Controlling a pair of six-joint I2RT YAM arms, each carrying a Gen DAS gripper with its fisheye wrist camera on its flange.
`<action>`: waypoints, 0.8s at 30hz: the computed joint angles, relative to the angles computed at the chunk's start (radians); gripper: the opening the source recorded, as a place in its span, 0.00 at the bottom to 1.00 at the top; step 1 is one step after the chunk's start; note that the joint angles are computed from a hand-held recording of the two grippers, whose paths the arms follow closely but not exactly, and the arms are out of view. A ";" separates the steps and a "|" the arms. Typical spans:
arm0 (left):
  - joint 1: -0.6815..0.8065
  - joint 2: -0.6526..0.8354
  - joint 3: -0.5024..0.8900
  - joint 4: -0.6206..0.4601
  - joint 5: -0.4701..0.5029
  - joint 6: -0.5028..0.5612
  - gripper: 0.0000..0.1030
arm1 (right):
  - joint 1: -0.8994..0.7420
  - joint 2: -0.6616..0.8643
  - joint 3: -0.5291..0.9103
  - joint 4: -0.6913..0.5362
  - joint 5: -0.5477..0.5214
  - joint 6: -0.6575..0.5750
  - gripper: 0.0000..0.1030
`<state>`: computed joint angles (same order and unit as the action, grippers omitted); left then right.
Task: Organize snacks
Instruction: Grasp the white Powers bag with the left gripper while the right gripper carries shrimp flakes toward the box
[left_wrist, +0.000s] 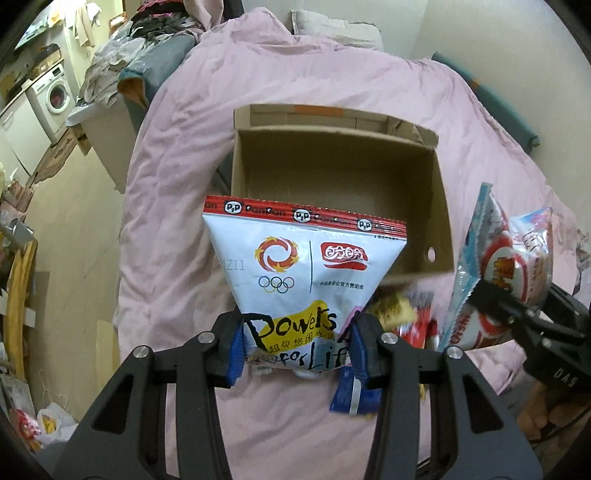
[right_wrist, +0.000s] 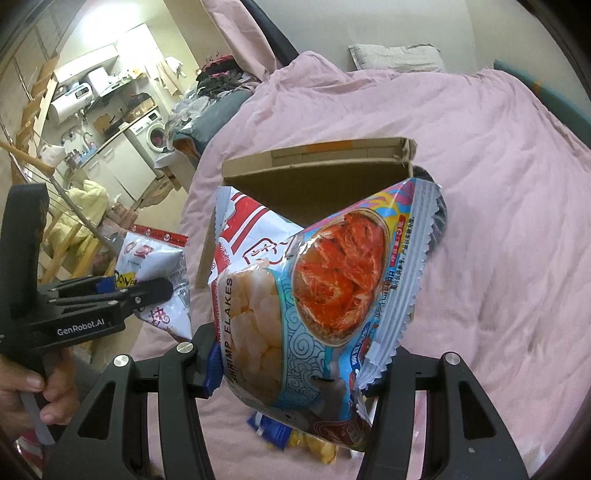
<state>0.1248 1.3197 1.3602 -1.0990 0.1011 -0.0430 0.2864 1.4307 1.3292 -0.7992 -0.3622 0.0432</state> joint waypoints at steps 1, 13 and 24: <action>-0.001 0.022 0.014 0.009 -0.003 0.003 0.40 | 0.002 0.018 0.014 0.007 0.003 0.000 0.54; -0.035 0.221 0.040 0.175 -0.050 -0.006 0.40 | 0.029 0.249 0.137 0.107 0.032 0.026 0.54; -0.054 0.273 -0.034 0.300 -0.046 0.016 0.40 | 0.021 0.329 0.113 0.161 0.019 0.028 0.54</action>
<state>0.0708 1.5930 1.3265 -0.7992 0.0548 -0.0272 0.3073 1.7598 1.4422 -0.6380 -0.3432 0.0711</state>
